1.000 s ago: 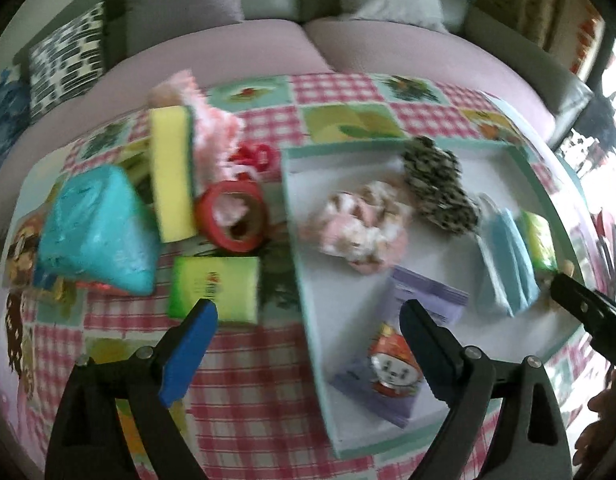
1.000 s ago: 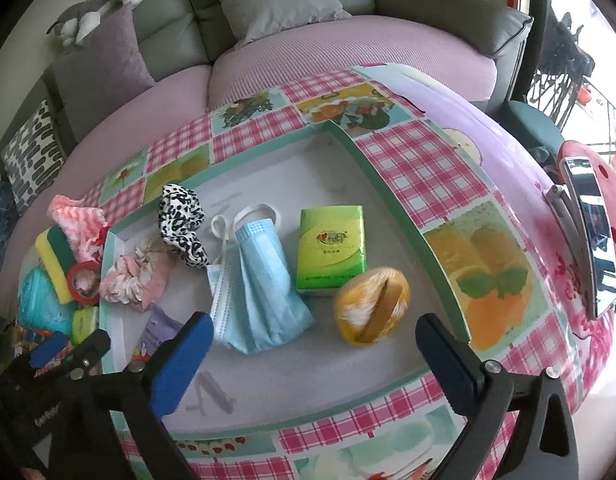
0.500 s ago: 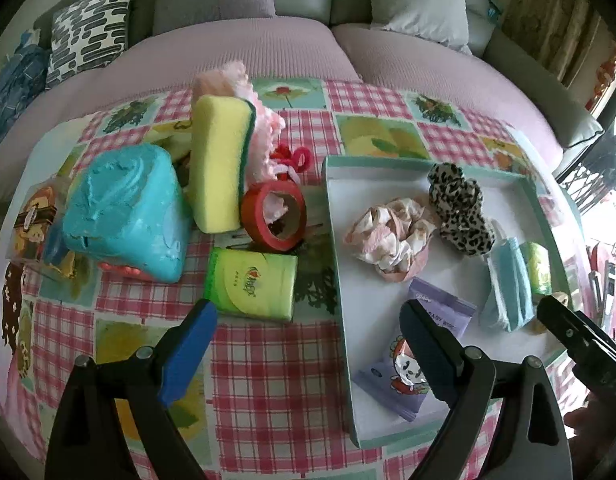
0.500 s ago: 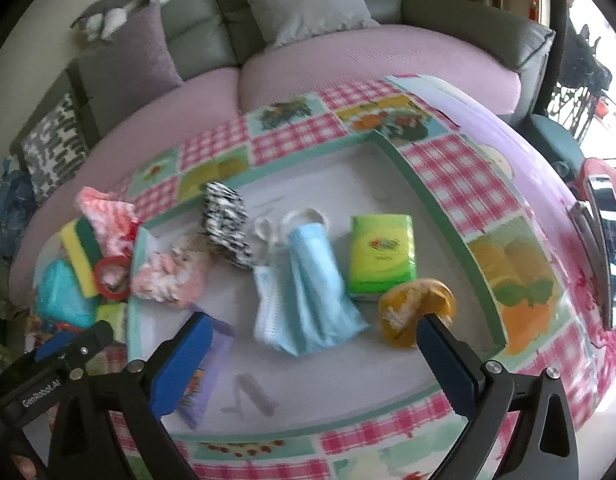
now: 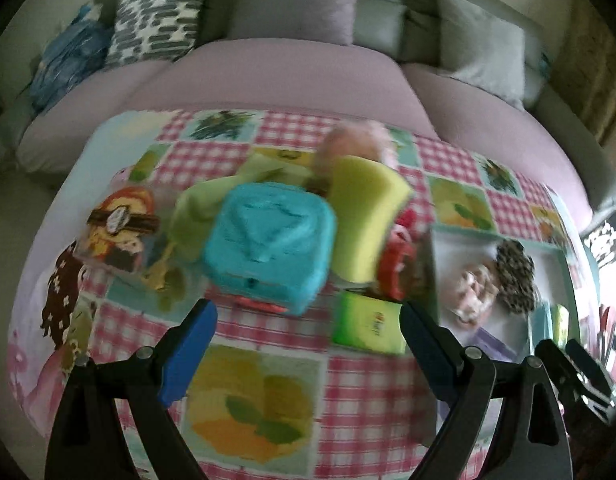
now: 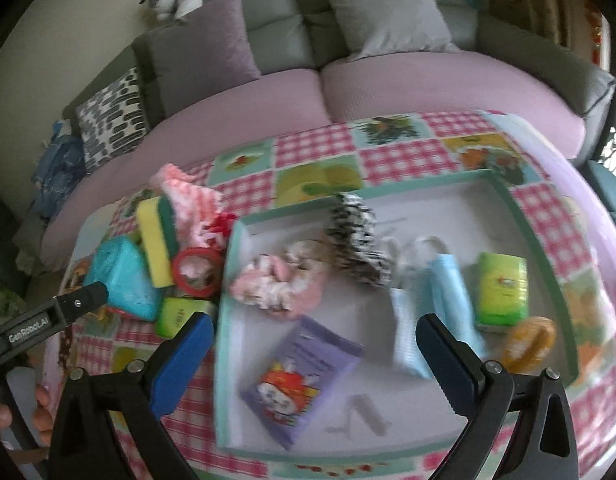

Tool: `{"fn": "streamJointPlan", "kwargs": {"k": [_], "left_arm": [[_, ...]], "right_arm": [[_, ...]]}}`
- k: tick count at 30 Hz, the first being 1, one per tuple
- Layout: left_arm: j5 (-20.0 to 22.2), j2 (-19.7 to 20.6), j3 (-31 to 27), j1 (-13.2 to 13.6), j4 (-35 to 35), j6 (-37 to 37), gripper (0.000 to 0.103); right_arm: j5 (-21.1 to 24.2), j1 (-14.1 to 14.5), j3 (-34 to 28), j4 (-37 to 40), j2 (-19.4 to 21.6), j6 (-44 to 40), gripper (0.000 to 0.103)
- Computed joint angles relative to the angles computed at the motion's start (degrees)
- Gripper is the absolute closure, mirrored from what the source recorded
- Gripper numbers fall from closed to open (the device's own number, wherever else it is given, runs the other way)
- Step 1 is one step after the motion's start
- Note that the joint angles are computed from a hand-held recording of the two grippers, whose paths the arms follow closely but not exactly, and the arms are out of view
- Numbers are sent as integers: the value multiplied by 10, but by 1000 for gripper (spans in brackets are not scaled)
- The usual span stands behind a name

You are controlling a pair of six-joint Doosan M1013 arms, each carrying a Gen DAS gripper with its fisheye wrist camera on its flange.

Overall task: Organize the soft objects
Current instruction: 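Move both open grippers back toward the pink cloth and yellow sponge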

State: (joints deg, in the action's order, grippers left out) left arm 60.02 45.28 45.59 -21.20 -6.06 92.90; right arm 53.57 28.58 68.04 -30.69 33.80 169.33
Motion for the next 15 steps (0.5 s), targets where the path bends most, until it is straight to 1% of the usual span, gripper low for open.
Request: {"fn": "streamJointPlan", "kwargs": {"k": [3,6,9,12,15], "left_arm": [[11,12,-23,5,1,-6,10],[21,25,-51,5,-4,4,10],[28,36,-72,2,5,9,10],[50,55,-106,-3,8,17,10],[70,75,-141,-8,14,20,10]], "right_arm": [[-11,-2,-14,9,9,-6,0],[-25,-6,-24,14,14,-8,0],[-22,-11,-41,19,22,-23,2],[-31,-21,-57,34,27,-54,5],[-40,-35,-74,65,34,-99,8]]}}
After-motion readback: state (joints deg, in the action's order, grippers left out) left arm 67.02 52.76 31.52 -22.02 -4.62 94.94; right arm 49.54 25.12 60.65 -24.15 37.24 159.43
